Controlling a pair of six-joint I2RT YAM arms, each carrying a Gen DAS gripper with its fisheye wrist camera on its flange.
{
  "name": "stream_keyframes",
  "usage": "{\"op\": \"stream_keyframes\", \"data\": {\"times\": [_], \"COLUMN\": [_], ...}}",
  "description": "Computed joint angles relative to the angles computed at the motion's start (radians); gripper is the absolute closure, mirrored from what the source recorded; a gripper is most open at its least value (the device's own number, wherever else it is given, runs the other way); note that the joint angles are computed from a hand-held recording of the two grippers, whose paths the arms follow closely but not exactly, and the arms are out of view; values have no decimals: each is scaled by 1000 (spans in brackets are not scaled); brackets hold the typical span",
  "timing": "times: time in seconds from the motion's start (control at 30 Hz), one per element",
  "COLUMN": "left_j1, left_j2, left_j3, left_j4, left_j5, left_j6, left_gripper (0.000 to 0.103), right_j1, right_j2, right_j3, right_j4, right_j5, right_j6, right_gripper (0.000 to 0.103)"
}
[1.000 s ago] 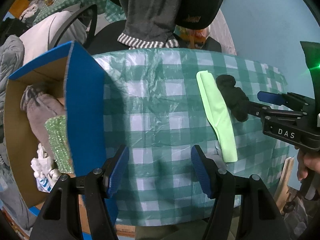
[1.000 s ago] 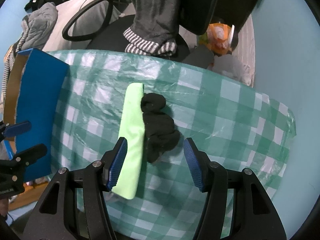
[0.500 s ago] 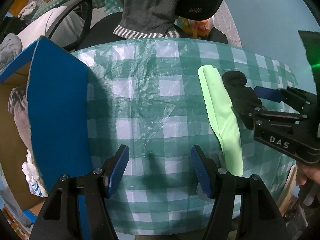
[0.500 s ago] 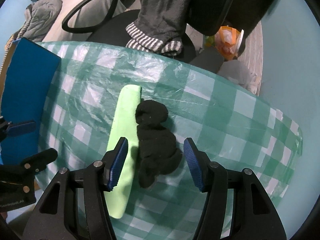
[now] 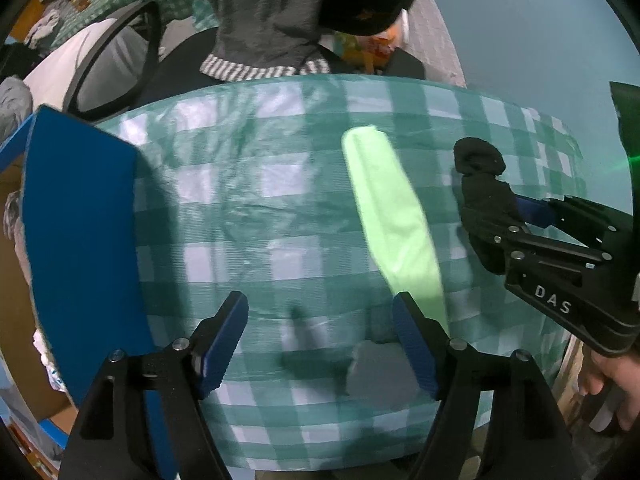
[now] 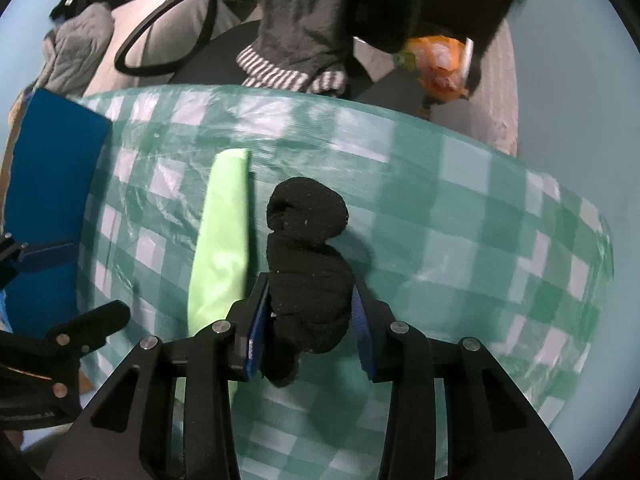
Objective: Organize soft objects
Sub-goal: 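Grasp the black sock with the right tool while the left moves over the neon green strip, then lower the left tool onto the neon green strip and close on its end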
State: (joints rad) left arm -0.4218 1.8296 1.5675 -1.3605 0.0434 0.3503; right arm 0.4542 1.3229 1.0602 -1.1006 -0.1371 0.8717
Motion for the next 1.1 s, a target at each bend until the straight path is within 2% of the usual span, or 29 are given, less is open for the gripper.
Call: {"op": "stream_keyframes", "data": {"times": [0.43, 0.87, 0.93, 0.97, 1.0, 1.07, 1.1], "left_j1": [-122, -193, -187, -184, -182, -175, -171], "left_j2": [23, 75, 72, 74, 80, 81, 79], "left_j3": [-56, -90, -97, -95, -91, -92, -94], "left_j4": [15, 78, 87, 85, 79, 74, 75], "left_j5": [5, -60, -48, -42, -38, -35, -31], "left_j6": [-105, -209, -211, -211, -213, -213, -211], "left_gripper": [26, 26, 35, 48, 56, 86, 90], "right_j1": [46, 125, 136, 138, 143, 146, 148], "right_j2": [-283, -381, -388, -389, -391, -397, -400], "right_j3": [-125, -165, -173, -174, -176, -178, -178], "right_j4": [-124, -154, -151, -151, -150, -153, -154], "right_j5": [32, 49, 49, 49, 49, 49, 49], "right_j6": [172, 287, 298, 299, 302, 303, 303], "right_gripper": [66, 66, 66, 66, 66, 66, 66]}}
